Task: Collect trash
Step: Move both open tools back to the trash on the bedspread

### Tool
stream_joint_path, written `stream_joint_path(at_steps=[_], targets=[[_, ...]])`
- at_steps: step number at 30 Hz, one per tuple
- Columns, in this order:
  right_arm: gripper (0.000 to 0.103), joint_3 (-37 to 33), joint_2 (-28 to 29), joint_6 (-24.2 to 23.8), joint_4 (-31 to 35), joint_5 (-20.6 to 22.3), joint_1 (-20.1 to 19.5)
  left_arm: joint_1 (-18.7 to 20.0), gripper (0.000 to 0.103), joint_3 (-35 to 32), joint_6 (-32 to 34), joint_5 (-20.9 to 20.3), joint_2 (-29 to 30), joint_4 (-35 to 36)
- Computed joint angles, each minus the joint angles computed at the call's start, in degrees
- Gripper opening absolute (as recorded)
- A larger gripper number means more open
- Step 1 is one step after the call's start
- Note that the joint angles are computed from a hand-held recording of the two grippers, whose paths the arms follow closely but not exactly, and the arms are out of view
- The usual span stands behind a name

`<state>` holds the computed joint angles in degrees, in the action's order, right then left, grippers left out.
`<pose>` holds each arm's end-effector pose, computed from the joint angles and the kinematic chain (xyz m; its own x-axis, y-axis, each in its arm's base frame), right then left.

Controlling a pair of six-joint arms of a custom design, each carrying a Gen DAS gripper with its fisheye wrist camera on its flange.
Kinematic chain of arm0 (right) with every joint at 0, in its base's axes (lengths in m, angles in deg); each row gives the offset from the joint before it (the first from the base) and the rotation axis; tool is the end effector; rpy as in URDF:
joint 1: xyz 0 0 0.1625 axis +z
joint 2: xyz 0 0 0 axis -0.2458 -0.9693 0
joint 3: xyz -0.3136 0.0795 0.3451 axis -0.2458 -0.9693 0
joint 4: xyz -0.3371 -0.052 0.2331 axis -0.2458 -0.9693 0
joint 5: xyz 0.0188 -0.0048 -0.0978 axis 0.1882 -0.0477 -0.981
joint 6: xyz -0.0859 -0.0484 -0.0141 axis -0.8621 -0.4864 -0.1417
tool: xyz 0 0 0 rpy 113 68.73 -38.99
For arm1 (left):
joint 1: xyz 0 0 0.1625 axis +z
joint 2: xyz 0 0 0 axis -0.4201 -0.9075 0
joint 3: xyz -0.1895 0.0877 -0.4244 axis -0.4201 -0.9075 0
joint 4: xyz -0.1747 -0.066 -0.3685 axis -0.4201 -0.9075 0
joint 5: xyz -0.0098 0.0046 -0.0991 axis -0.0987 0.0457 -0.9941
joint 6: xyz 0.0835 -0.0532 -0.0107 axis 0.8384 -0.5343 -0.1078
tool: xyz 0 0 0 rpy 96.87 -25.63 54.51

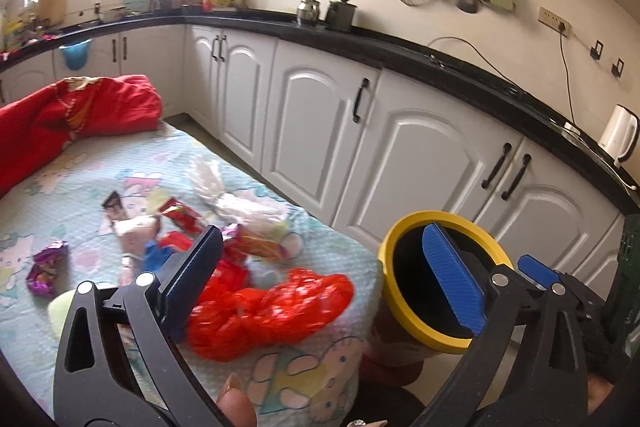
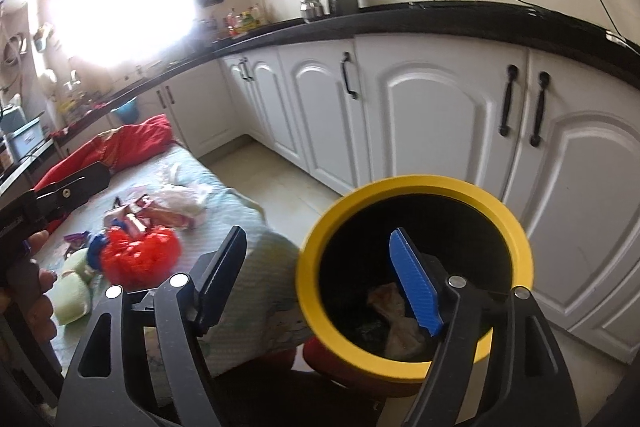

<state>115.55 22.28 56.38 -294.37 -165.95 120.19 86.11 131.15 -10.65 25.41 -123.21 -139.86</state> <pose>0.2143 -0.4404 0.0081 -0.8259 -0.0676 0.5597 -0.4953 0.5612 -0.6631 -0.0509 -0.4830 0.2052 -0.8062 0.2060 -0.5546 0.5643 0.5494 -0.6163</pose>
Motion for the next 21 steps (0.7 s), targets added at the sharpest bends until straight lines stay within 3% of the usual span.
stream_joint_path(at_steps=[21], targets=[[0.078,-5.25,4.8,-1.87,5.39,1.2,7.06,4.96,0.092,1.51,0.7,2.26,-7.66,-0.4]])
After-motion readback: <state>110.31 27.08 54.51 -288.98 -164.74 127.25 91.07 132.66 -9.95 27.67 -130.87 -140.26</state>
